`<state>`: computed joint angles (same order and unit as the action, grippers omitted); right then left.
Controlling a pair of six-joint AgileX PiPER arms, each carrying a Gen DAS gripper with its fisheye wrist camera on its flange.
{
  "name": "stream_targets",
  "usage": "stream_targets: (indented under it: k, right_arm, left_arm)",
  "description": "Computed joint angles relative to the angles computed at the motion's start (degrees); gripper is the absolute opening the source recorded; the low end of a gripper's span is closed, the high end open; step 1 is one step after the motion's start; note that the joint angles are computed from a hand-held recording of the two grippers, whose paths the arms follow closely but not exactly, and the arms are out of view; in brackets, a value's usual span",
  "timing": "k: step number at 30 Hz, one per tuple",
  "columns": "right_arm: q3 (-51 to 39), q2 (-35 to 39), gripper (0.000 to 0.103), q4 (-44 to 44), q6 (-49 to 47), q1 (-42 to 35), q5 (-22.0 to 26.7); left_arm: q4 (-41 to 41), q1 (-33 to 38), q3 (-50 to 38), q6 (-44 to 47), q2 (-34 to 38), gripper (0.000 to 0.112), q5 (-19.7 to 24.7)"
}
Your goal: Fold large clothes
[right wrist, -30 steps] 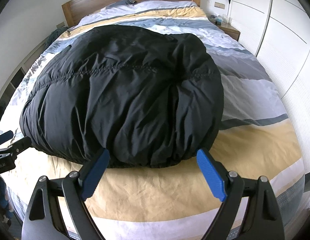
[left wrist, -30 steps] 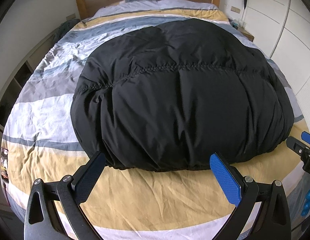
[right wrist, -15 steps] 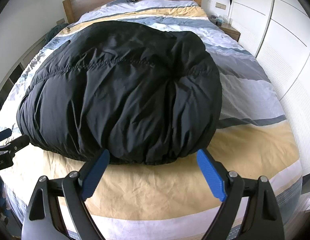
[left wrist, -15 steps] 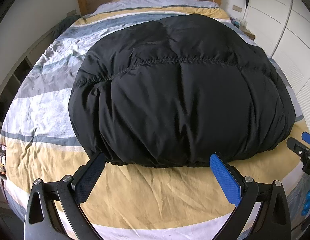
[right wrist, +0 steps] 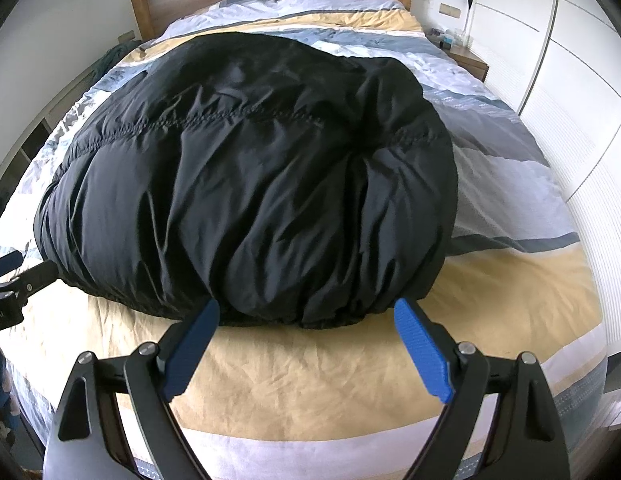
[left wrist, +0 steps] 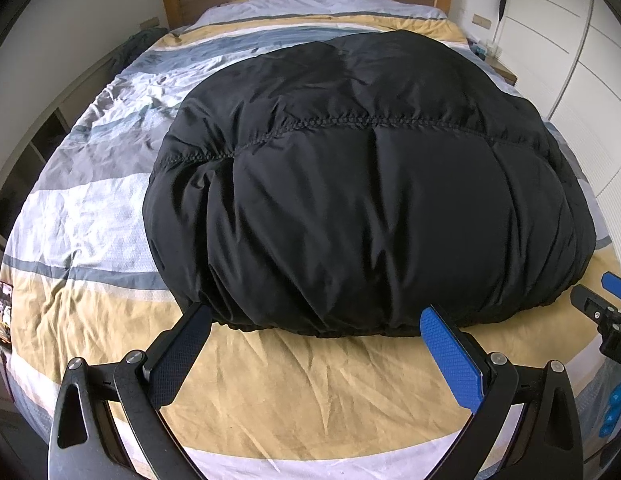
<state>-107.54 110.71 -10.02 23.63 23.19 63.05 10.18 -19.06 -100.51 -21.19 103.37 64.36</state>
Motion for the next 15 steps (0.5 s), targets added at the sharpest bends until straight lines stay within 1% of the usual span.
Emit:
stream_targets:
  k: [15]
  right_arm:
    - [0.22,0.68,0.089,0.17,-0.21,0.31,0.52]
  left_arm:
    - [-0.97,0.43,1.53,0.20,-0.50,0.103,-0.86]
